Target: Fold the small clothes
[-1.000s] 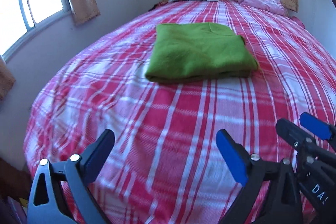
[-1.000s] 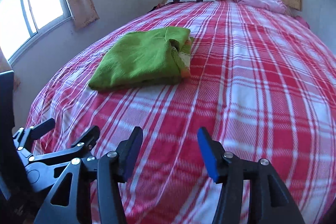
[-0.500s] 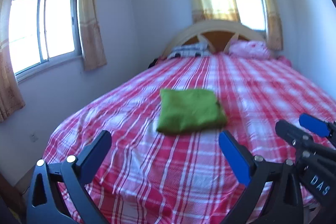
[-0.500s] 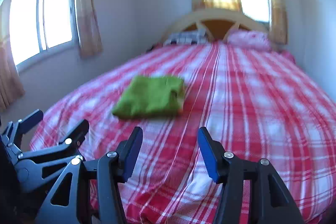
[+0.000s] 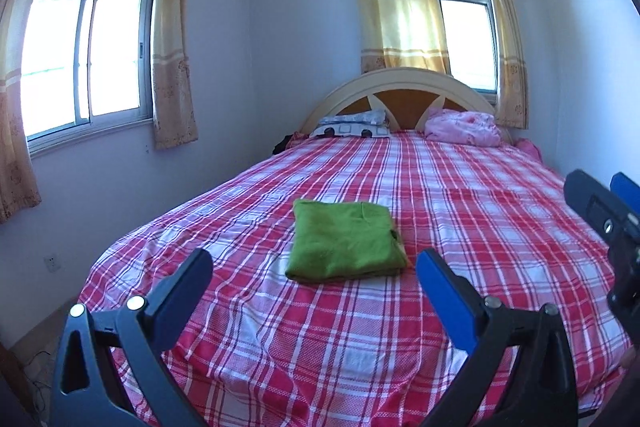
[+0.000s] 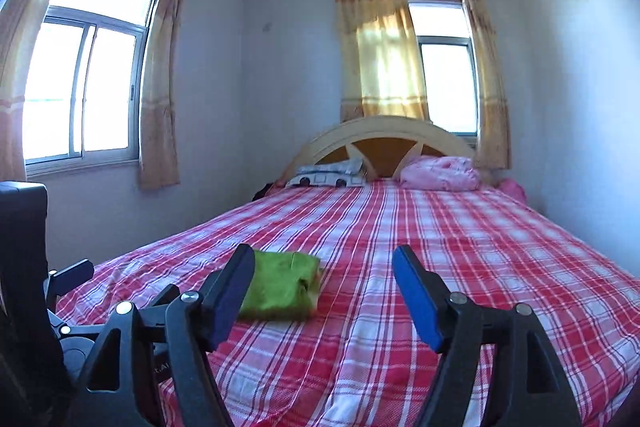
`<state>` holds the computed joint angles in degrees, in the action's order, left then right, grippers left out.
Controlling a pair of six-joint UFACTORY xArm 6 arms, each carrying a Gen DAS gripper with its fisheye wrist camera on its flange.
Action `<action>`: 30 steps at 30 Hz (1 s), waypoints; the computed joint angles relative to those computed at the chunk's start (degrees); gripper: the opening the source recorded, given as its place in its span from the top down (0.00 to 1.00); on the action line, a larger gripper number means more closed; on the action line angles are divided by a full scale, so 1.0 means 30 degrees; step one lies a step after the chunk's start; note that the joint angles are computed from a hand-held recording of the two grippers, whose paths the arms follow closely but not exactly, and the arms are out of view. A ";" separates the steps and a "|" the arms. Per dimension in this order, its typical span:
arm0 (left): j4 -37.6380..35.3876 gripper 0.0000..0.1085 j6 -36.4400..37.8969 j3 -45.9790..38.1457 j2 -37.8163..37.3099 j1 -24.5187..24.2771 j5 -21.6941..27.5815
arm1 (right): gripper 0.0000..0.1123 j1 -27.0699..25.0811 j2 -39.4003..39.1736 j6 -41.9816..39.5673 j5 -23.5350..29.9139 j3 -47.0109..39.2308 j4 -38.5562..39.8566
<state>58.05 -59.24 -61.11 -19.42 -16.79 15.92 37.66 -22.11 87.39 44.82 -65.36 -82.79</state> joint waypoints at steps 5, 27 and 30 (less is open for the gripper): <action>0.2497 0.05 -0.2300 -0.0066 -0.0360 -0.0062 0.0382 | 0.35 -0.0196 0.0025 0.0044 -0.0092 -0.0086 0.0369; 0.2970 0.05 -0.2826 0.0012 -0.0685 0.0036 0.0143 | 0.34 0.0161 -0.0354 0.0007 0.0380 0.0207 0.1236; 0.2788 0.05 -0.2674 0.0012 -0.0700 0.0034 0.0182 | 0.34 0.0150 -0.0311 -0.0020 0.0372 0.0156 0.1349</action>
<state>66.41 -67.26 -61.07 -21.52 -16.69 16.47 38.10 -23.04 87.33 45.94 -64.89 -78.74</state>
